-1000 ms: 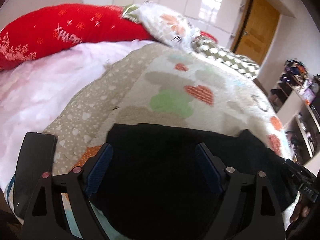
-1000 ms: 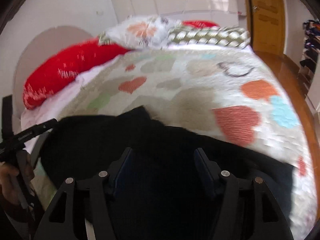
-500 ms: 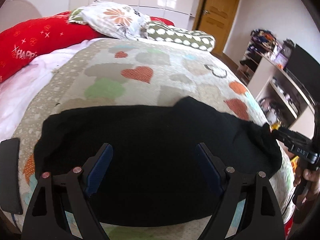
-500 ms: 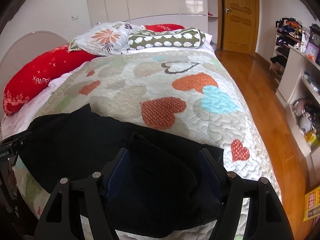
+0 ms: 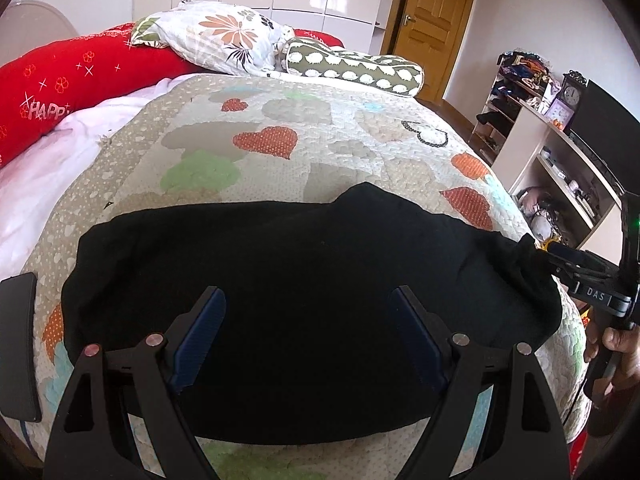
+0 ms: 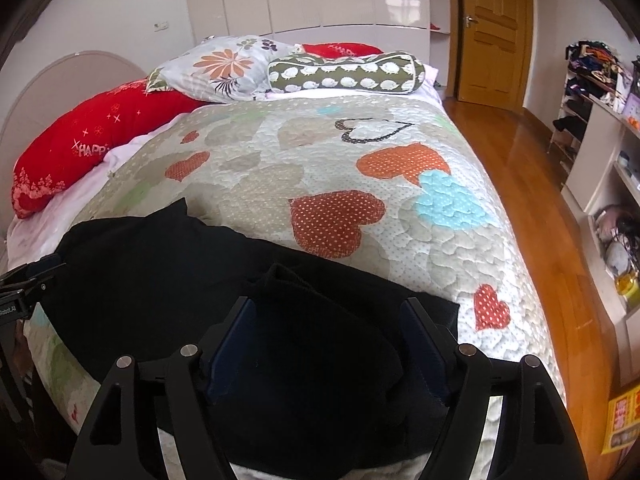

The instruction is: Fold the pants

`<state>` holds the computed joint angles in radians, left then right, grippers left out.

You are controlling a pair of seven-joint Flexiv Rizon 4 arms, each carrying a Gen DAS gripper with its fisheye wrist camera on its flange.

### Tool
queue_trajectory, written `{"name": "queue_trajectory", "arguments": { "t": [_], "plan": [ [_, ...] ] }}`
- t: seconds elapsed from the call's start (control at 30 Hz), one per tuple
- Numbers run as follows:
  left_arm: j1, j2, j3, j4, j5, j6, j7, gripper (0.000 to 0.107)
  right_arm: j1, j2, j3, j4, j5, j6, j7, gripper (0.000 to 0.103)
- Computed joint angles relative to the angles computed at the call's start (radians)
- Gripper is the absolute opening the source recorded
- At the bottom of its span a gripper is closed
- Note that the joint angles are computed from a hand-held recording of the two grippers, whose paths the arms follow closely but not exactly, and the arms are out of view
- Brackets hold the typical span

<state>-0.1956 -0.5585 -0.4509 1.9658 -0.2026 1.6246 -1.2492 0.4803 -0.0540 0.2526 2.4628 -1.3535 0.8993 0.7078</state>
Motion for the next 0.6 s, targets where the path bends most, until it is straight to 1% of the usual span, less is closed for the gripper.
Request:
{"name": "queue_trajectory", "arguments": {
  "t": [0.07, 0.1, 0.17, 0.2, 0.27, 0.3, 0.37, 0.4, 0.43, 0.5, 0.53, 0.6],
  "plan": [
    [-0.002, -0.001, 0.002, -0.002, -0.001, -0.008, -0.001, 0.085, -0.032, -0.009, -0.033, 0.006, -0.091, 0.074, 0.035, 0.076],
    [-0.003, -0.002, 0.003, -0.003, -0.003, -0.010, -0.001, 0.085, -0.050, -0.016, -0.047, 0.006, -0.133, 0.112, 0.057, 0.073],
    [0.000, -0.003, -0.002, -0.003, -0.007, -0.016, -0.001, 0.085, -0.099, -0.043, -0.081, -0.001, -0.251, 0.220, 0.118, 0.037],
    [0.002, -0.003, -0.005, -0.003, -0.009, -0.019, -0.001, 0.085, -0.115, -0.053, -0.084, -0.005, -0.280, 0.241, 0.138, 0.003],
    [0.003, -0.001, -0.005, -0.001, -0.012, -0.021, 0.002, 0.085, -0.127, -0.047, -0.074, -0.001, -0.310, 0.235, 0.178, 0.003],
    [0.002, 0.000, -0.004, -0.001, -0.013, -0.020, 0.002, 0.085, -0.130, -0.025, -0.066, 0.010, -0.329, 0.218, 0.213, 0.003],
    [0.004, 0.000, -0.004, -0.001, -0.015, -0.017, 0.003, 0.085, -0.128, 0.026, -0.044, 0.038, -0.320, 0.166, 0.252, 0.003],
    [0.005, -0.001, -0.003, -0.003, -0.017, -0.017, 0.002, 0.085, -0.125, 0.052, -0.033, 0.054, -0.297, 0.141, 0.256, 0.003],
    [0.005, -0.003, -0.002, -0.005, -0.020, -0.020, 0.000, 0.085, -0.116, 0.089, -0.014, 0.078, -0.233, 0.097, 0.244, 0.003],
    [0.007, -0.007, -0.004, -0.010, -0.027, -0.025, -0.004, 0.085, -0.104, 0.133, 0.007, 0.108, -0.135, 0.049, 0.208, 0.003],
    [0.010, -0.009, -0.010, -0.010, -0.030, -0.026, -0.004, 0.085, -0.093, 0.152, 0.024, 0.123, -0.056, 0.013, 0.184, 0.003],
    [0.011, -0.011, -0.013, -0.011, -0.032, -0.025, -0.004, 0.085, -0.077, 0.165, 0.041, 0.142, 0.062, -0.027, 0.149, 0.003]
  ]
}}
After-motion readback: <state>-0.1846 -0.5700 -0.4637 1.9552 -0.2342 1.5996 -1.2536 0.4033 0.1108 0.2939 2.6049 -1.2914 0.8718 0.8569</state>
